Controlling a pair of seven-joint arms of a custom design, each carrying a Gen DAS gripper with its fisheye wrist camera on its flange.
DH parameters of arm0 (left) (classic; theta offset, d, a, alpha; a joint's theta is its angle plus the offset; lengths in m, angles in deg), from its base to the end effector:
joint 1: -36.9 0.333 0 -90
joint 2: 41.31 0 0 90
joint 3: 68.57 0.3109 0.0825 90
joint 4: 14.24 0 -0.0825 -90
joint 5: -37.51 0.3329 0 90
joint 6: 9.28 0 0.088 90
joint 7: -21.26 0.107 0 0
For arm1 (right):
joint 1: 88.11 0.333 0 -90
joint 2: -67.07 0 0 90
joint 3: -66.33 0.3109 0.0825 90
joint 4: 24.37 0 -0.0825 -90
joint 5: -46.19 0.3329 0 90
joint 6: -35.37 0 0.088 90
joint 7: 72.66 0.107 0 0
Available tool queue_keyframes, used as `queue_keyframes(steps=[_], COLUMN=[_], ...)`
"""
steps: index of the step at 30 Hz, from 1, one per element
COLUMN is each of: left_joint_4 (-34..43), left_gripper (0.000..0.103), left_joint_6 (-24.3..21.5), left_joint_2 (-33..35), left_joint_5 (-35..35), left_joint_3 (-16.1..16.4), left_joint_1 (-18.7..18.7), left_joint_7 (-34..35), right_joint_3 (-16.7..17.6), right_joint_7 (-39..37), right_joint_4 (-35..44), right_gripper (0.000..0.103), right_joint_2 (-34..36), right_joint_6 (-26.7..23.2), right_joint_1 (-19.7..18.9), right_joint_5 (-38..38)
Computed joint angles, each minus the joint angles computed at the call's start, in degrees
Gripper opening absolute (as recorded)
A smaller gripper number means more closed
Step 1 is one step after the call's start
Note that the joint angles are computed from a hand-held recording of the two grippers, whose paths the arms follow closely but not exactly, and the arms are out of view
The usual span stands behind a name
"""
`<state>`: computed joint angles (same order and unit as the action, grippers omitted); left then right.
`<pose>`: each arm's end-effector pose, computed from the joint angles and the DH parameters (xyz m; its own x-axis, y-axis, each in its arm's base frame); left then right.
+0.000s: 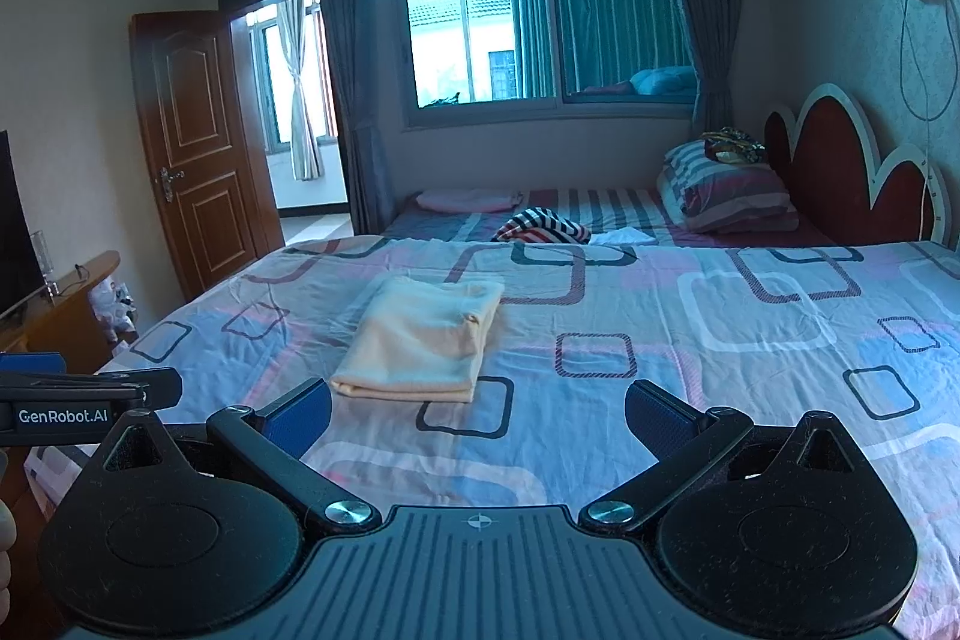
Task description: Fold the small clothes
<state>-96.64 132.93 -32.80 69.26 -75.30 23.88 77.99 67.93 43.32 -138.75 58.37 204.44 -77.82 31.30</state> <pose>0.5664 -0.1979 0.7072 -0.0011 -0.9982 -0.0600 -0.5392 0.0511 -0.8406 0.4971 0.1233 0.6708 0.0745 -0.9857 -0.1512 -0.4557 0.1012 -0.8844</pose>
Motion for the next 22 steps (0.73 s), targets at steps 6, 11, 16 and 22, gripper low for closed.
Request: queue_keyframes(steps=[6, 11, 16, 22], left_joint_4=[0.16, 0.84, 1.38, 4.77], left_gripper=[0.102, 0.102, 0.102, 0.102], left_joint_6=[-0.13, -0.65, 0.87, 0.95], left_joint_2=[0.19, 0.76, 1.92, 5.62], left_joint_5=[-0.35, -1.78, -5.74, -11.55], left_joint_3=[0.02, -0.08, -0.20, 0.01], left_joint_1=[0.02, 0.19, 0.77, 1.43], left_joint_7=[0.36, 2.16, 5.69, 9.40], right_joint_3=[-0.39, -0.28, -0.39, -0.55], right_joint_7=[-1.66, -1.98, -2.45, -2.90], right_joint_4=[0.39, 0.64, 1.04, 1.83], right_gripper=[0.103, 0.103, 0.103, 0.103], right_joint_2=[0.59, 0.78, 1.46, 2.93], right_joint_6=[-0.02, -0.17, -0.35, -1.13], right_joint_1=[0.50, 0.43, 0.49, 0.35], right_joint_5=[1.45, 1.73, 2.30, 3.02])
